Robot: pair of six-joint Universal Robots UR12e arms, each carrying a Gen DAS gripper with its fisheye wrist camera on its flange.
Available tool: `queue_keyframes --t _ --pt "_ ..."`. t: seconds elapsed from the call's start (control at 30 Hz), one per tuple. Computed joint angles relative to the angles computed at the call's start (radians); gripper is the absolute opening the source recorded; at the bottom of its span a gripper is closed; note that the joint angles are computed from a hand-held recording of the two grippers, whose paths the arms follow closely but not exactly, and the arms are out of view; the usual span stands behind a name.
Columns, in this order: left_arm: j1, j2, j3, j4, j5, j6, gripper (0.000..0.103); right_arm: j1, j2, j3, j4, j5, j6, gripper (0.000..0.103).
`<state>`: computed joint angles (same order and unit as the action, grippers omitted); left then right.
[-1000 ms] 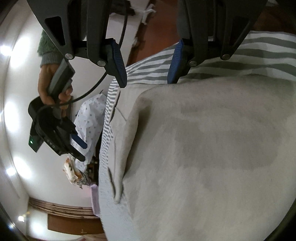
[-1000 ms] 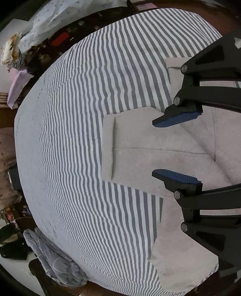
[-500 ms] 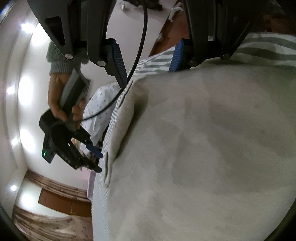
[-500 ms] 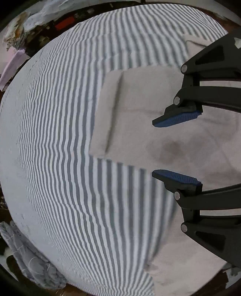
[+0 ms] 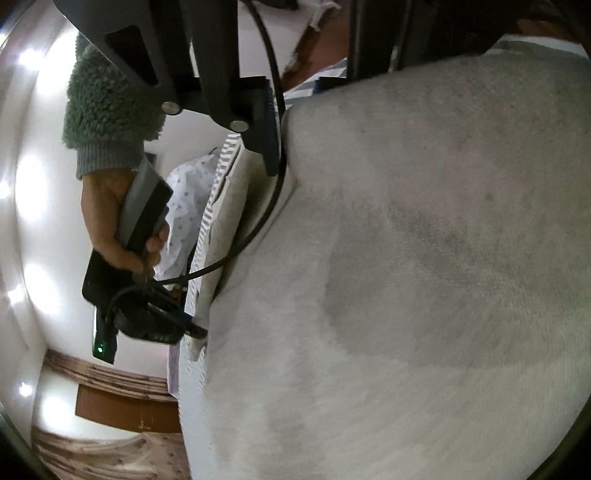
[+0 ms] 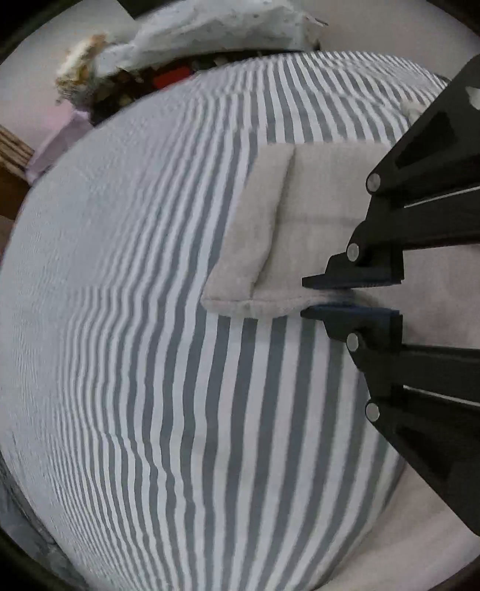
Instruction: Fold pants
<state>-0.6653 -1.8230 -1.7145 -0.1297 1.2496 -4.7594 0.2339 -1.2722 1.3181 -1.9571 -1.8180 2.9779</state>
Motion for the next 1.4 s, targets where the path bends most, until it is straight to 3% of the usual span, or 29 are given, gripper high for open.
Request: queue_keyframes --t 0.1,0.3,0.4,0.47,0.53,0.67,0.73,0.83,0.93,1.13,1.4 --pt "-0.005 0.005 0.017 -0.027 0.015 0.054 0.012 -0.030 -0.054 0.047 -0.062 0.031 0.020 0.005" --pt "-0.012 0.012 0.040 0.013 0.046 0.174 0.016 -0.121 -0.187 0.149 -0.162 0.063 0.063 0.005" --pt "-0.013 -0.006 0.045 0.103 -0.003 0.198 0.019 -0.171 -0.232 0.187 -0.156 0.080 0.097 0.005" --pt "-0.012 -0.013 0.051 0.105 -0.053 0.225 0.023 -0.205 -0.247 0.204 -0.140 0.122 0.107 0.005" --pt "-0.015 -0.016 0.049 0.111 -0.070 0.218 0.027 -0.216 -0.254 0.215 -0.108 0.137 0.118 0.005" --pt "-0.005 -0.011 0.020 0.125 -0.104 0.177 0.053 -0.233 -0.251 0.232 -0.103 0.185 0.165 0.005" --pt "-0.002 -0.014 0.022 0.136 -0.108 0.153 0.055 -0.234 -0.247 0.233 -0.104 0.191 0.170 0.005" --pt "0.000 -0.006 0.009 0.138 -0.117 0.161 0.056 -0.283 -0.238 0.220 -0.059 0.313 0.272 0.004" --pt "0.000 0.024 -0.042 0.159 -0.097 0.131 0.059 -0.288 -0.241 0.223 -0.059 0.283 0.250 0.004" --pt "0.000 -0.002 -0.021 0.169 -0.102 0.049 0.059 -0.283 -0.249 0.237 -0.070 0.275 0.223 0.004" --pt "0.012 -0.012 -0.023 0.185 -0.043 -0.032 0.059 -0.323 -0.306 0.280 -0.112 0.333 0.235 0.004"
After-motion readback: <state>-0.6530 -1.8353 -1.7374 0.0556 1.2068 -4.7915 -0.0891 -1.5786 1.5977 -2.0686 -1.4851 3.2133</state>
